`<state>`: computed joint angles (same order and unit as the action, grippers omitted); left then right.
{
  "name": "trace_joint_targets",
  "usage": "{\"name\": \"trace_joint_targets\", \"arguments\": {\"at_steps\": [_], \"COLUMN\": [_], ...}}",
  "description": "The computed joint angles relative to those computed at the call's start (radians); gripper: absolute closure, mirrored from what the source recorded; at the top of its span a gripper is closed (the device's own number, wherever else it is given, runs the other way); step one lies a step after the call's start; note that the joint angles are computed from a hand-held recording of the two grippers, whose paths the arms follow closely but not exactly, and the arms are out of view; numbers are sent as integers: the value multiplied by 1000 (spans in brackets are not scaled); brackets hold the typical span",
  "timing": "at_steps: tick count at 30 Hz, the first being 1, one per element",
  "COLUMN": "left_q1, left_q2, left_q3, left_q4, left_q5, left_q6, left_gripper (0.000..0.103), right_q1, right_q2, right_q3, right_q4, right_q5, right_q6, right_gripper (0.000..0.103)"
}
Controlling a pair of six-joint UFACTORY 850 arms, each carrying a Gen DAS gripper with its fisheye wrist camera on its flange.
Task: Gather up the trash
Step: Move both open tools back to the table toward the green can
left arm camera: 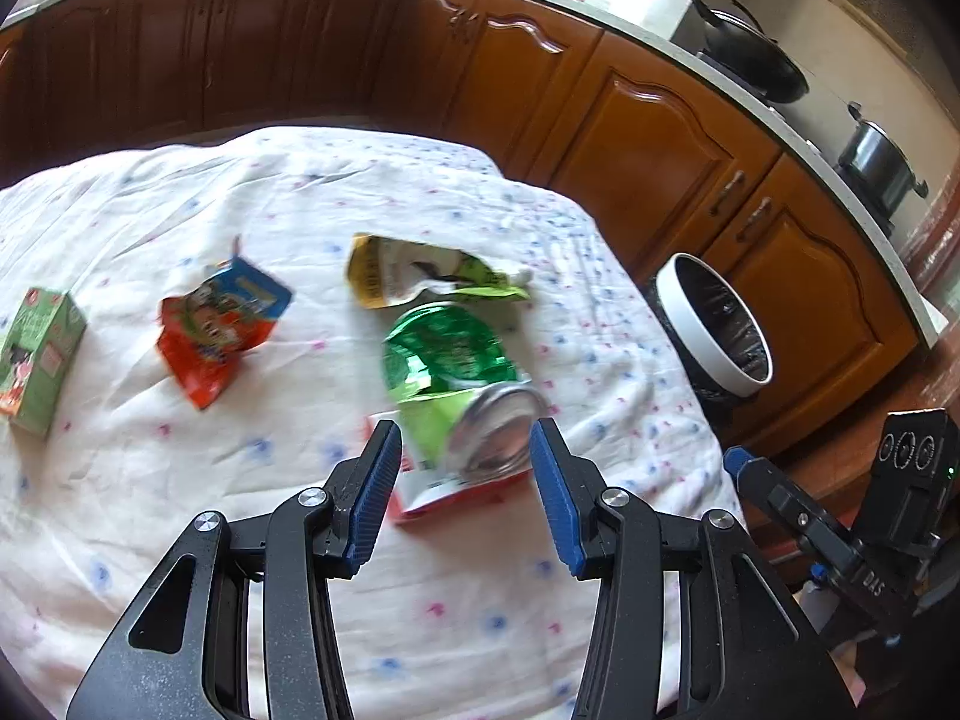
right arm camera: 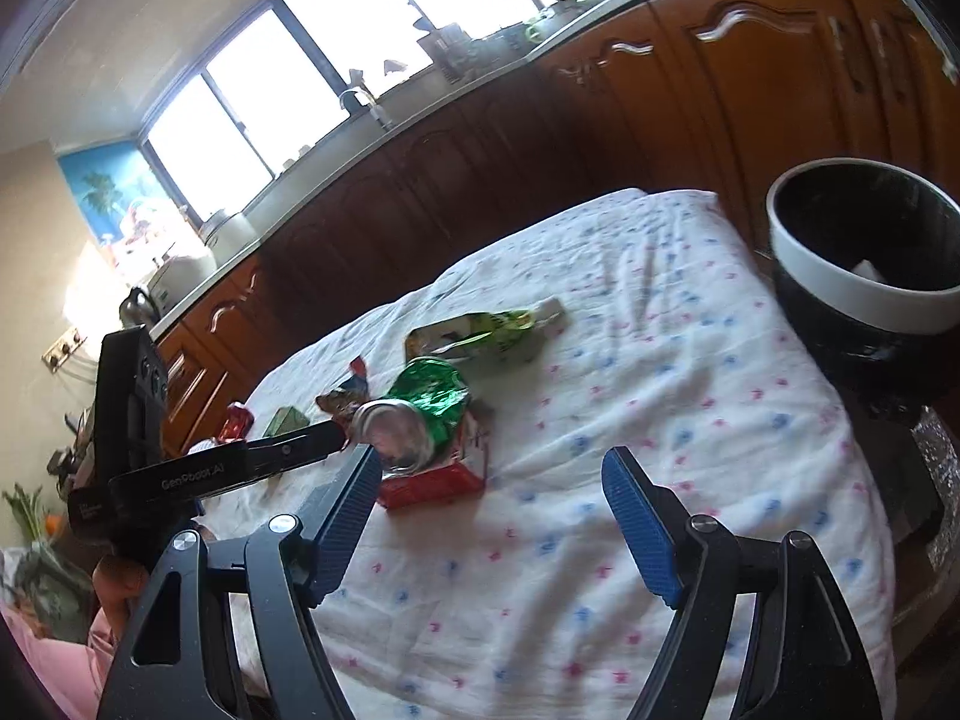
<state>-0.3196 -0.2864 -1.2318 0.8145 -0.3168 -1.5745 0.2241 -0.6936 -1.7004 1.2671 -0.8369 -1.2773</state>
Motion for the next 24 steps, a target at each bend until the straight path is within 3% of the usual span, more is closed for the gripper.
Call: {"name": "trace_joint_targets", "arguments": {"at_steps": [10, 20, 24], "left_q1": [37, 109, 141], "left_q2": [60, 76, 60], "left_q3": [84, 109, 97], "left_q4": [7, 5, 3], "left_q5": [-25, -89, -106], "left_q6": [-54, -47, -13], "left_gripper": [58, 57, 52], "right_q1": [65, 138, 161], "right_q2": [-38, -169, -190], "right_q3": [-69, -309, -337], "right_q4": [-71, -277, -357], "right_q5": [-30, -70, -54], "right_q6": [-86, -81, -74], "right_gripper": [25, 25, 27]}}
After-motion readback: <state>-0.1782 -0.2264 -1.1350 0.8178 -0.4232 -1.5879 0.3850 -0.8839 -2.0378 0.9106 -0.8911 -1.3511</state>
